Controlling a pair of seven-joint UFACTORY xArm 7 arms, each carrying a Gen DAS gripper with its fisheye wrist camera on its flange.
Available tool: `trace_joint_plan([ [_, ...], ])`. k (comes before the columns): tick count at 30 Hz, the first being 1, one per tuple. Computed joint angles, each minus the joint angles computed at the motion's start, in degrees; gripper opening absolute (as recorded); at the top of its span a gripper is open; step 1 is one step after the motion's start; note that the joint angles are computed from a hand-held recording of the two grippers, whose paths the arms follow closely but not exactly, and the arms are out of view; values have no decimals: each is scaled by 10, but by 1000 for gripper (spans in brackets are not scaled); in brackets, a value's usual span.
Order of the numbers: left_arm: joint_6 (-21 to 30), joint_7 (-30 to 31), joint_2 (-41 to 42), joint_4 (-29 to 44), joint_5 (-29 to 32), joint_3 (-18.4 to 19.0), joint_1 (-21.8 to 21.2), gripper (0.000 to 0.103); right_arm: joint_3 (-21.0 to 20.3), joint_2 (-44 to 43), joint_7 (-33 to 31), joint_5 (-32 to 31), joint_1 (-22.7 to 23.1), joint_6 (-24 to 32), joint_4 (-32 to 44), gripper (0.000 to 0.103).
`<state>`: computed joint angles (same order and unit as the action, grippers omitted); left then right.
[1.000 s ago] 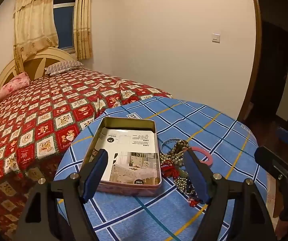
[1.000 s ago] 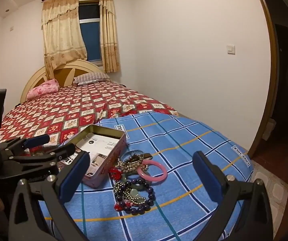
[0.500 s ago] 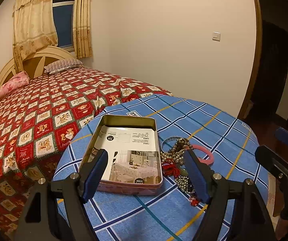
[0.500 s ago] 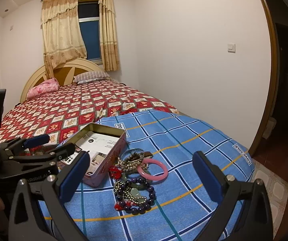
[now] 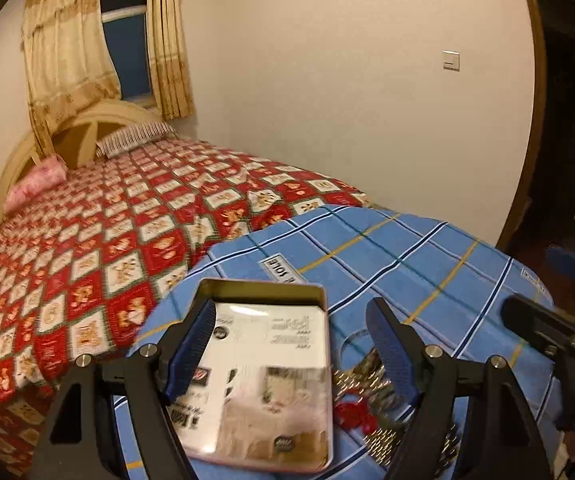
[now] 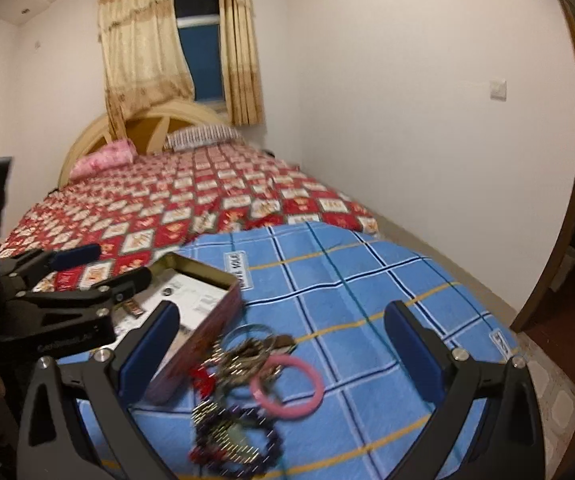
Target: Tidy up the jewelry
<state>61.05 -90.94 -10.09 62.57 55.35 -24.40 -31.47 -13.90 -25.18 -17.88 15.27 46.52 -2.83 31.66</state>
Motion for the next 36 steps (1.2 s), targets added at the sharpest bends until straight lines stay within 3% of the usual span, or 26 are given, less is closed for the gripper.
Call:
trace_joint_plan([
  [2,-20,0,0,-1,6,7,5,78,-22,32,-7,12,11,42,45,103],
  [4,-38,-11,-11,-18,26,7,10,78,3,44,-4,15,-22,47,55,103],
  [6,-29,-32,-24,-37,57,-6,12,78,43,43,5,13,-62,15,42,103],
  [8,-23,-32,-30,-45,39,-9,9,78,42,39,2,13,-61,6,38,103],
  [10,-40,-31,-46,-61,12,-7,7,78,74,29,19,2,-92,26,34,103],
  [13,-19,-17,-49,-62,5,-28,9,78,63,1,22,17,-74,29,15,103],
  [20,17,-61,-47,-65,-21,-53,-1,78,69,-37,29,-3,-67,28,-27,103],
  [36,37,-52,-7,-46,-28,-27,-38,78,24,-67,27,-6,-44,28,-65,103],
])
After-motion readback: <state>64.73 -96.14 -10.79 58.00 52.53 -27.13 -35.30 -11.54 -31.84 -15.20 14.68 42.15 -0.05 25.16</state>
